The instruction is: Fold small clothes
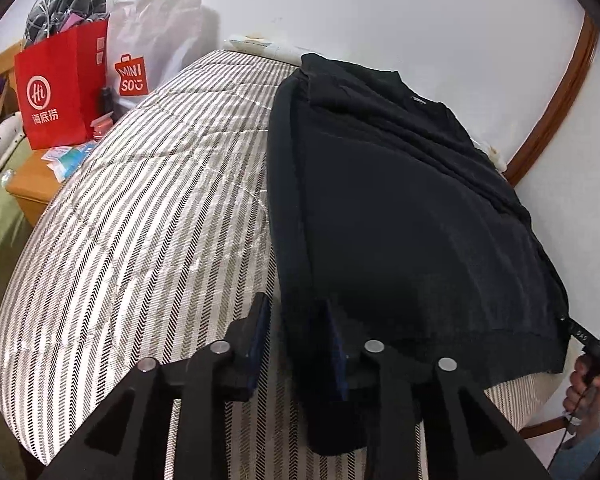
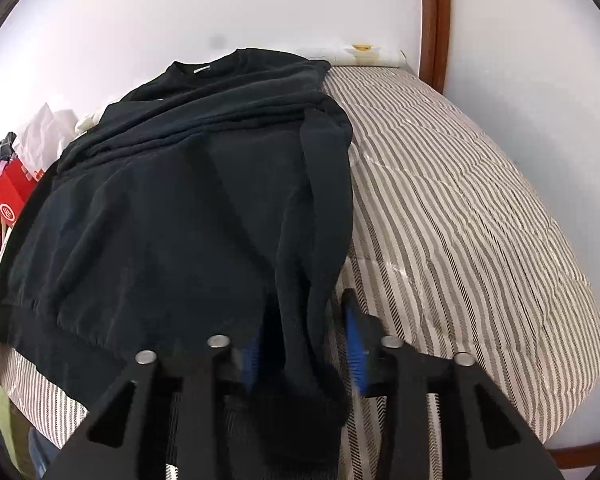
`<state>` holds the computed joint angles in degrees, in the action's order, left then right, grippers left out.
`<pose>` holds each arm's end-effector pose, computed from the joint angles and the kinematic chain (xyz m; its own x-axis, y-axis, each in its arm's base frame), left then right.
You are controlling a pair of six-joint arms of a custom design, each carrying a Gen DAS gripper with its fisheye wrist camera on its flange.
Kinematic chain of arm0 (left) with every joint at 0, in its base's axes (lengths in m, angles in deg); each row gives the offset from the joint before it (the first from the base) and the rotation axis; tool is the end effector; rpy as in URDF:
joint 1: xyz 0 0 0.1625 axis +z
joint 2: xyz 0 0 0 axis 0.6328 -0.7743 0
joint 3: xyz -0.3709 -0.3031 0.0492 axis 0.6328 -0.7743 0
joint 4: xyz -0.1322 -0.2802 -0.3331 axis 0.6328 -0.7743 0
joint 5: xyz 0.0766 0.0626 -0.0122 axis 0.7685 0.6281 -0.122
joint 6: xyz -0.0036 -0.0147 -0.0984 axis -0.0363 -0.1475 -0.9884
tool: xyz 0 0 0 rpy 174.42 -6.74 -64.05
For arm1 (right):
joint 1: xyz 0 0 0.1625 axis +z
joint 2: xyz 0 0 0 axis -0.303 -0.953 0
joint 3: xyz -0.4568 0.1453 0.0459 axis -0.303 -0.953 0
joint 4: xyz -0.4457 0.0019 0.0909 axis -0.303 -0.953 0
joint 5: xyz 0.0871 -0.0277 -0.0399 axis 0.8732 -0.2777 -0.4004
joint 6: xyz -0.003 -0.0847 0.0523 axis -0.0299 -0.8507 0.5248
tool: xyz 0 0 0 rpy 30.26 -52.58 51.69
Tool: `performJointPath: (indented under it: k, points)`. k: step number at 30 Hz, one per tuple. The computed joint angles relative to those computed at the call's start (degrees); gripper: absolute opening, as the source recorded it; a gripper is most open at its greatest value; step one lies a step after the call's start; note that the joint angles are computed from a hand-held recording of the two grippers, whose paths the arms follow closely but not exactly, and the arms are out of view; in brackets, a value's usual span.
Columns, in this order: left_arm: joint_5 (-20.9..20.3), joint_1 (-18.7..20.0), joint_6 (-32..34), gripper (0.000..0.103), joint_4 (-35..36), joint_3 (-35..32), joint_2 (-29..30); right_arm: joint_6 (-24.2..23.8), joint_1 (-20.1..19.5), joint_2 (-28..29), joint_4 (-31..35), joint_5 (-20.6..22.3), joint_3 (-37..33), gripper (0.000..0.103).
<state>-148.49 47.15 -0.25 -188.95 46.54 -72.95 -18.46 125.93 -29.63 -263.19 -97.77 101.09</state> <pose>0.1378 -0.6357 0.4622 -0.8766 -0.0599 -0.4774 0.2615 0.7736 -0.5772 0.2943 -0.6811 0.0630 -0.7533 -0.0152 0.6575 -0.4144 0.7873 -0.4566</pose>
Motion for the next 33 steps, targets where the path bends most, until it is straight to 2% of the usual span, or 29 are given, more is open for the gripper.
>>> performJointPath:
  k: [2, 3, 9, 11, 12, 13, 14, 15, 17, 19, 21, 25, 29, 33]
  points:
    - [-0.3, -0.3, 0.7, 0.044, 0.5, 0.1, 0.1, 0.7, -0.3, 0.0, -0.1, 0.6, 0.3, 0.043]
    - [0.1, -0.5, 1.1, 0.047, 0.6, 0.1, 0.2, 0.6, -0.3, 0.2, -0.9, 0.8, 0.3, 0.045]
    - [5.9, -2.3, 3.4, 0.048, -3.5, 0.1, 2.4, 0.4, 0.0, 2.2, -2.2, 1.2, -1.6, 0.047]
    - [8.2, -2.8, 3.3, 0.039, -5.1, 0.1, 3.1, 0.9, 0.2, 2.9, -2.0, 0.7, -2.5, 0.047]
    - [9.8, -3.1, 3.6, 0.026, -6.0, 0.2, 3.3, 1.1, 0.2, 3.1, -1.9, 0.4, -2.9, 0.045]
    - [11.1, -3.3, 4.1, 0.014, -6.8, 0.3, 3.6, 1.2, 0.3, 3.4, -1.8, 0.1, -3.4, 0.039]
    - [10.9, -3.3, 4.4, 0.009, -6.3, 0.3, 3.5, 1.1, 0.3, 3.5, -1.7, 0.3, -3.4, 0.023]
    - [11.1, -3.4, 4.5, 0.008, -6.2, 0.4, 3.3, 0.9, 0.3, 3.5, -1.6, 0.7, -3.5, 0.013]
    - [11.7, -3.7, 4.7, 0.007, -6.3, 0.6, 2.9, -1.1, 0.7, 3.9, -2.9, -0.1, -3.6, 0.008]
    - [11.6, -3.9, 5.8, 0.006, -7.1, 1.4, 2.2, -2.3, 0.8, 3.7, -4.2, -0.4, -3.1, 0.008]
    - [10.9, -3.9, 5.6, 0.006, -6.9, 2.2, 1.1, -0.9, 0.5, 2.7, -4.7, -0.1, -1.9, 0.007]
    - [7.6, -3.5, 3.8, 0.006, -3.6, 3.1, -1.2, 1.8, -0.6, -0.9, -5.2, 4.3, 2.3, 0.007]
    - [5.9, -3.6, 4.1, 0.006, -4.1, 4.6, -2.9, 1.0, -0.3, -2.4, -7.7, 5.1, 5.0, 0.007]
    - [3.2, -3.5, 2.6, 0.006, -4.0, 3.6, -3.2, 0.8, 0.2, -2.1, -8.3, 5.1, 4.4, 0.007]
